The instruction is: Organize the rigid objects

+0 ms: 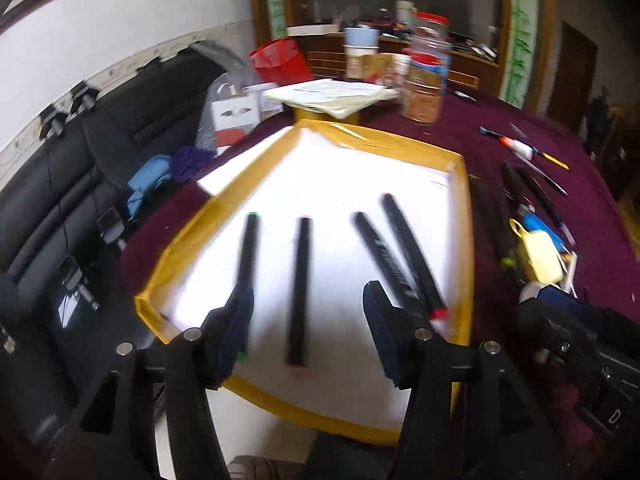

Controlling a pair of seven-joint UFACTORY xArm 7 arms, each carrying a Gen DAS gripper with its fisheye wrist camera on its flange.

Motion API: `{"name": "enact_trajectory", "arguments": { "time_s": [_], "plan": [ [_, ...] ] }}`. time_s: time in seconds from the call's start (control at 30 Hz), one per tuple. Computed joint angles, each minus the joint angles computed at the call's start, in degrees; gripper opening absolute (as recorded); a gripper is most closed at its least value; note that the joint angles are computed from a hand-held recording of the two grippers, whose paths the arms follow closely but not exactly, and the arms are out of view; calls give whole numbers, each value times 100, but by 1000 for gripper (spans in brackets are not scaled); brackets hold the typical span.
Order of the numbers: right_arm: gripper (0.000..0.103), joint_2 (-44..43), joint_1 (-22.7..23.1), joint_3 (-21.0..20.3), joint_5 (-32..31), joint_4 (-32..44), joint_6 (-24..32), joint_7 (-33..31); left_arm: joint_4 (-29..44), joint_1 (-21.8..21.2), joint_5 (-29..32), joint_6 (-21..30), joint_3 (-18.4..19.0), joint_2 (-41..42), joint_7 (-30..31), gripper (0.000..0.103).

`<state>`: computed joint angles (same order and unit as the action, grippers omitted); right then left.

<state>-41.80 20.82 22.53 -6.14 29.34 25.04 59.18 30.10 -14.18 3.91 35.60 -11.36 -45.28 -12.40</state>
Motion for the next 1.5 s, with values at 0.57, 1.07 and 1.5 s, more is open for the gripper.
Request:
{"name": "enact_trajectory", "arguments": {
  "time_s": [0.57,1.07,1.5],
  "plan": [
    [40,-3990,647,-113,566,-1752,3183,824,461,-1638,-952,497,-354,584,365,56],
    [19,-2789,-91,233,92,-1155,4114,649,509,-1766,-868,629,-561,783,176,56],
    [8,-3096,128,62,-42,-1305,4188,836,752,-1954,-1023,443,-462,1332,220,55]
  ]
}}
